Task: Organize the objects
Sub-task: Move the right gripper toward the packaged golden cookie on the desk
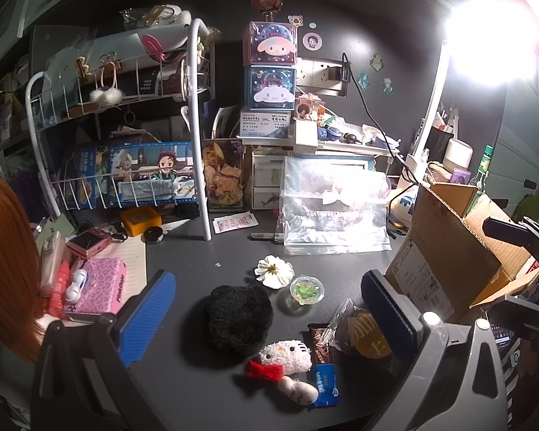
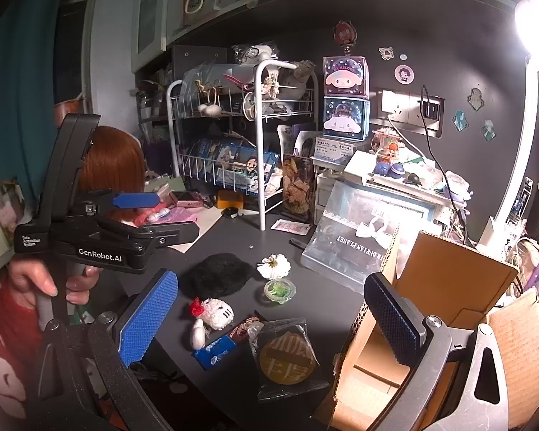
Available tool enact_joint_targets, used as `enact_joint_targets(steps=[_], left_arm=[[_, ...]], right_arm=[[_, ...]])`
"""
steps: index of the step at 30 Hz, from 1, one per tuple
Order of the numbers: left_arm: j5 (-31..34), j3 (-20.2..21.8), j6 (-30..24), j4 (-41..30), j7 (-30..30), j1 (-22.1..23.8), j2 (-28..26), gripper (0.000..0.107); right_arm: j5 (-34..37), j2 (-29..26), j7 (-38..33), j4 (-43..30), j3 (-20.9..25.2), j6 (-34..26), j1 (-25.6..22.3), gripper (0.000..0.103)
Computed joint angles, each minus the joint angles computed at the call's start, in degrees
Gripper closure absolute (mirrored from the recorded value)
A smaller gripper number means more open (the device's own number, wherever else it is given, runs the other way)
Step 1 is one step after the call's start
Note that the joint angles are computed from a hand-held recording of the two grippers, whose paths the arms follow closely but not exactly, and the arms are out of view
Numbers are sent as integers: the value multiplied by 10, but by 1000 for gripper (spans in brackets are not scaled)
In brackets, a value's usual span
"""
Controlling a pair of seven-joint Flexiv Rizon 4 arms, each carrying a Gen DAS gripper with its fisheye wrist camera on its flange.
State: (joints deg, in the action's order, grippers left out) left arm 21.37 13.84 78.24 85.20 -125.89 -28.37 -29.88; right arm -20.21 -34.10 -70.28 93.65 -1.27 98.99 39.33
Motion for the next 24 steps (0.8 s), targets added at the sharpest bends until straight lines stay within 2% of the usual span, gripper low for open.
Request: enact_joint_targets(steps=[4,8,17,20,24], left_arm=[[1,-1,0,1,0,1,1,4],[1,-1,0,1,-1,1,1,4],[2,-2,-1,0,-2,1,1,4],[3,-2,-1,0,-2,1,1,4],[7,3,6,8,-8,-1,6,4]], right_arm=[[6,2,6,6,-15,3,11,0],[5,1,4,7,2,0,-2,0],[8,3,-1,17,-14,10,12,0],[11,5,-3,22,-32,14,28,0],[21,9,-11,32,-79,32,70,0]])
